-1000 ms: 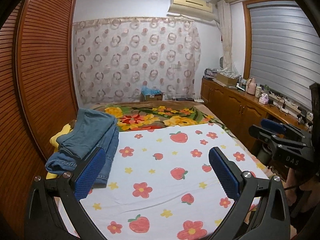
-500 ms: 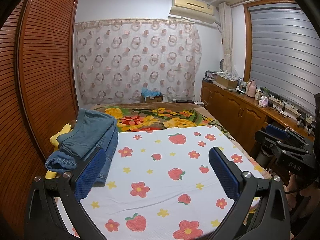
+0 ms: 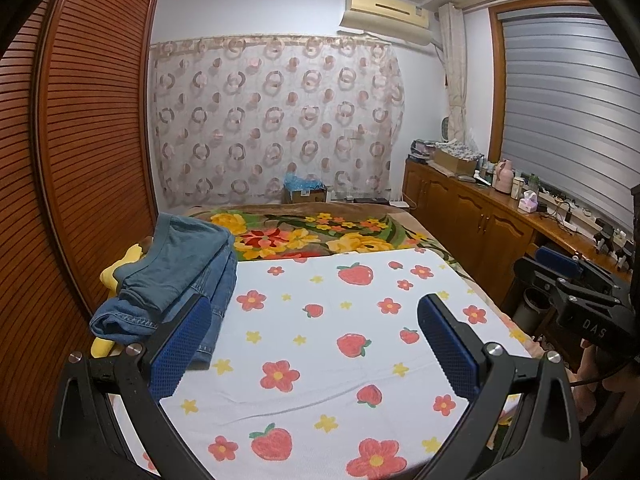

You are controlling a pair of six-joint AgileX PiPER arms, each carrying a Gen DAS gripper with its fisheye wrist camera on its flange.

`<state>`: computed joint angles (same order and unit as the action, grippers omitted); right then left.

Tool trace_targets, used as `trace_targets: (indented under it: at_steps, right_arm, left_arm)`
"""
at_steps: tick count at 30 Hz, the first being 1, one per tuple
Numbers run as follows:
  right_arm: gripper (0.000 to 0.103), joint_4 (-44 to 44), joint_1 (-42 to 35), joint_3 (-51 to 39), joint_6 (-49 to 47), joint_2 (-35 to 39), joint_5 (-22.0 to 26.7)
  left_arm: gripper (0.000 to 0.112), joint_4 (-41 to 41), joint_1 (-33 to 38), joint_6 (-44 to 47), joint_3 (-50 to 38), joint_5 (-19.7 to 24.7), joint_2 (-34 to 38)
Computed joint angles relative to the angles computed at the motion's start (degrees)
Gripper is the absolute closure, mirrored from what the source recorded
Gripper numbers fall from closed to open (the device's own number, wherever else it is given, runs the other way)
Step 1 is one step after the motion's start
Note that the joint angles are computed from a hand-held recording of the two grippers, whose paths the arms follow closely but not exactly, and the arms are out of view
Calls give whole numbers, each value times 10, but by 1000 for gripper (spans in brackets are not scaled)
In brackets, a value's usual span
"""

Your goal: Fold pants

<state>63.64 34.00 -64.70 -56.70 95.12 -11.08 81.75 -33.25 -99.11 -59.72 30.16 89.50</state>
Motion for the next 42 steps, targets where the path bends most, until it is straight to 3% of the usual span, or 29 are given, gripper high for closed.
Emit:
trace_targets:
  at_steps: [42]
  right_arm:
    - [41,-66,-2,24,65,-13,-3]
  left_arm:
    - [9,-5,2,7,-2,-2,0]
